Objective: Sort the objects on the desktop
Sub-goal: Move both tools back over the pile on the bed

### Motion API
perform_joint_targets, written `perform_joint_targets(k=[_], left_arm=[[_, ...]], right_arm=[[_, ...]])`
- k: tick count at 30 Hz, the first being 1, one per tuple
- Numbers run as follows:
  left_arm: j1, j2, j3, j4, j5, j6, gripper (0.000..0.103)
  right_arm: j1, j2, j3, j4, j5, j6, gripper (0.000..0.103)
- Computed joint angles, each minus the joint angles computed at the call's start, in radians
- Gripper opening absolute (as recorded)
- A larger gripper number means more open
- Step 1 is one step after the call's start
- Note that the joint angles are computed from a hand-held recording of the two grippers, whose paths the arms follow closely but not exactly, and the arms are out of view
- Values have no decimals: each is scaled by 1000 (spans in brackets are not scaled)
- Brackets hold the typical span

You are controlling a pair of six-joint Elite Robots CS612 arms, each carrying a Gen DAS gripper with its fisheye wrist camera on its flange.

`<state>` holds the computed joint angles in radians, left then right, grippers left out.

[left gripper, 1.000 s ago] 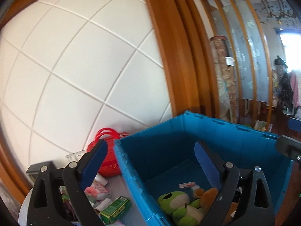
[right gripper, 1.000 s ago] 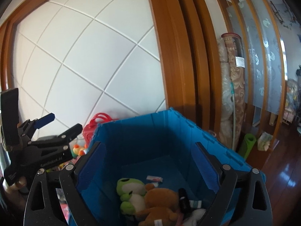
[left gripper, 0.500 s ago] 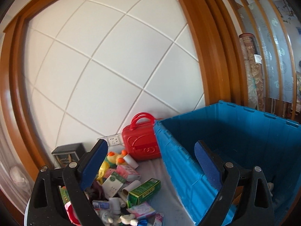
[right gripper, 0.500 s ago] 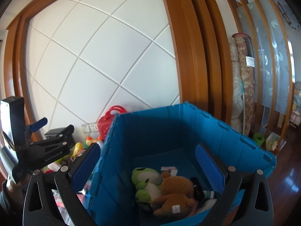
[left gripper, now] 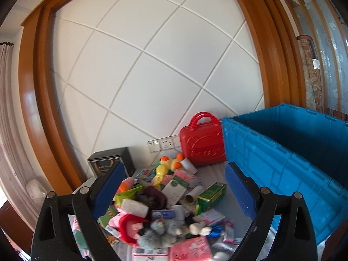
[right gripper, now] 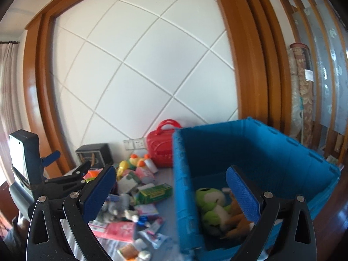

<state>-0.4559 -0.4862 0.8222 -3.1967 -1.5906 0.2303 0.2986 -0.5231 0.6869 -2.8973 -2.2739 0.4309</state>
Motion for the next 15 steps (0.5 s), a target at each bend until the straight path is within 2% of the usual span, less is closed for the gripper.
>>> perform_joint_targets(k=[9, 15], left_arm=[[62, 18, -16, 19, -22, 17, 95], [75, 32, -20, 23, 0, 5, 95]], right_arm=[[39, 159, -296, 200, 15, 59, 103], [39, 203, -366, 284, 58, 71, 103]])
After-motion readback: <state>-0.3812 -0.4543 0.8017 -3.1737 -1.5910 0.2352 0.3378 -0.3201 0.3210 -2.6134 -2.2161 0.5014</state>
